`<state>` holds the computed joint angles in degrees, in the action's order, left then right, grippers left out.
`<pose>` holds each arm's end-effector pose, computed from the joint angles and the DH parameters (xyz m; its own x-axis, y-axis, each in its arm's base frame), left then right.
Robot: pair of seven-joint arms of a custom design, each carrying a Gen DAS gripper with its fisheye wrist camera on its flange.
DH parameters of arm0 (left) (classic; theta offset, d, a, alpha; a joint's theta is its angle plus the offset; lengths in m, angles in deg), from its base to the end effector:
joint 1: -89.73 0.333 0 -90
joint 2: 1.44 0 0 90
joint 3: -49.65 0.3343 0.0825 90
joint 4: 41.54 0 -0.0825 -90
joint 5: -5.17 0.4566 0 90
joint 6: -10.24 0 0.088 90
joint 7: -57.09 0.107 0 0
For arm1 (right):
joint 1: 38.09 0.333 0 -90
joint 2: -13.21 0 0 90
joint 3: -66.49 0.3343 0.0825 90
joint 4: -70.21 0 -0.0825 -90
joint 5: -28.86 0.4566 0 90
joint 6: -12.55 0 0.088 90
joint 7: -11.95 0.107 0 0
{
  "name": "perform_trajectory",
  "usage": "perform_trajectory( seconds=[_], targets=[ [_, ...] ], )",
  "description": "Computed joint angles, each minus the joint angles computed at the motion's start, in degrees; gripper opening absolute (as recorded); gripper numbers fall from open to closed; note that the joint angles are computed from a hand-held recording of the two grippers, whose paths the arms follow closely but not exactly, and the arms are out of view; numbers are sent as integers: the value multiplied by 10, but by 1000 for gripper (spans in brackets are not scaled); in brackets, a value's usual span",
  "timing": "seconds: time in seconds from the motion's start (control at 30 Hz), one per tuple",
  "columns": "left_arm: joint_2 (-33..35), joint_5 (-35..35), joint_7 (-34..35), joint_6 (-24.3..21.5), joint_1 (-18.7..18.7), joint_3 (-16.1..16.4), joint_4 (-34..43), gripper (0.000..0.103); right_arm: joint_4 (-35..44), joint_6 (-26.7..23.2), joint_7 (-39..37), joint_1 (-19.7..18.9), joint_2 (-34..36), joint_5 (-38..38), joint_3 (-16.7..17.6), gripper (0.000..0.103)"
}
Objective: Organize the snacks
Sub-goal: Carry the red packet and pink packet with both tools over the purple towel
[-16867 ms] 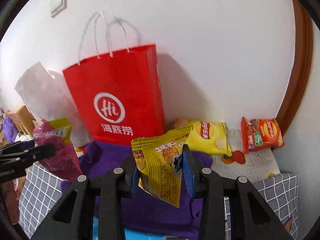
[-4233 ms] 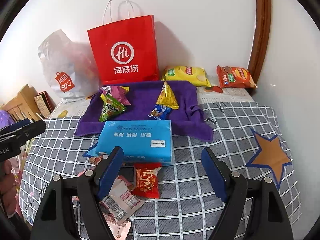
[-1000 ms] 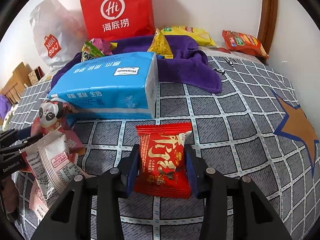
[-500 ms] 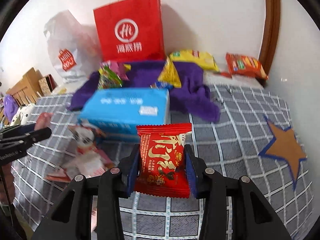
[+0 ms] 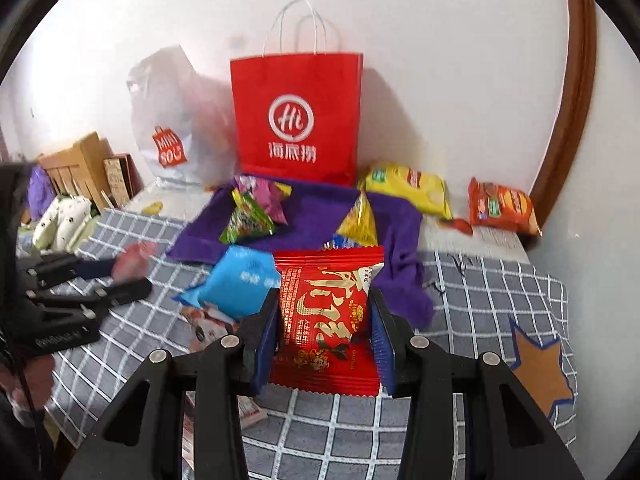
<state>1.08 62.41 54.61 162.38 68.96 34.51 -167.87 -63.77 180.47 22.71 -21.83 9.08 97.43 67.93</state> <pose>0.4884 -0.3819 0.3690 0.1348 -0.9839 0.1170 -0.7430 -0.1785 -0.6450 0.5620 0.1172 0.3822 0.5511 -0.8344 0.0060 -0.5697 -0.3816 -0.7279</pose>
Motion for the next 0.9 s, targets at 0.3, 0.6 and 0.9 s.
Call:
perform_trajectory(
  seconds=[0.3, 0.6, 0.9],
  targets=[
    [5, -22, 43, -25, 4, 4, 34, 44, 51, -5, 74, -6, 34, -42, 9, 42],
    [23, -21, 66, -39, 18, 20, 82, 44, 137, -7, 116, -26, 98, -74, 35, 42],
    [54, -30, 94, -49, 32, 39, 125, 44, 231, -25, 195, -47, 177, -153, 54, 42]
  ],
)
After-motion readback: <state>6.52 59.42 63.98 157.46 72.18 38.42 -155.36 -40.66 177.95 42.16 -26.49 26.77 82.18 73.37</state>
